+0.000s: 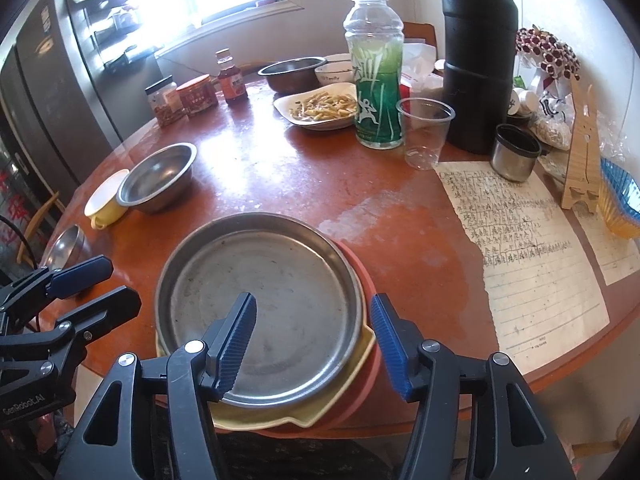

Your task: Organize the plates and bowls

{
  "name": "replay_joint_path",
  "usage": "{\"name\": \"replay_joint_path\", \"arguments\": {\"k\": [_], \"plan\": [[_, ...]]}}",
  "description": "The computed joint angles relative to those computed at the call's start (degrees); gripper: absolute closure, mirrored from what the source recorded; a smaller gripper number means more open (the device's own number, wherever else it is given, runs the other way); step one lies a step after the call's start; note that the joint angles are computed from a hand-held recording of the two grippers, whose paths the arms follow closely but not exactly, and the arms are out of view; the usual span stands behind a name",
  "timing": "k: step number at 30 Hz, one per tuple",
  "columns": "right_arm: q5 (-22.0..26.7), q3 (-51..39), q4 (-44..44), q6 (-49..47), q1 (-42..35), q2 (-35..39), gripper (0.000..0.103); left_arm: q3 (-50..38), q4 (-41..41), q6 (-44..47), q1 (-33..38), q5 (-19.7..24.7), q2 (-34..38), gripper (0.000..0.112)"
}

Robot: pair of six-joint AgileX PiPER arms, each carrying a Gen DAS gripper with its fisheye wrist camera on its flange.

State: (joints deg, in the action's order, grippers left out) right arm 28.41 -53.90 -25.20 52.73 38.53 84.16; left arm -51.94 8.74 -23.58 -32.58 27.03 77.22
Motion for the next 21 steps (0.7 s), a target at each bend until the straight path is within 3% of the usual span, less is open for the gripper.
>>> {"name": "replay_joint_path", "arguments": {"k": [13,21], "plan": [[2.52,-12.83,2.26,-2.98,5.10,8.43,0.041,4.15,-10.35,12.19,13.21,1.56,-4.68,0.054],[8.68,-28.91,4.70,-9.81,7.65,17.15,0.041,2.56,-19.50,20.49,23.87,3.00,-2.04,0.054]]}}
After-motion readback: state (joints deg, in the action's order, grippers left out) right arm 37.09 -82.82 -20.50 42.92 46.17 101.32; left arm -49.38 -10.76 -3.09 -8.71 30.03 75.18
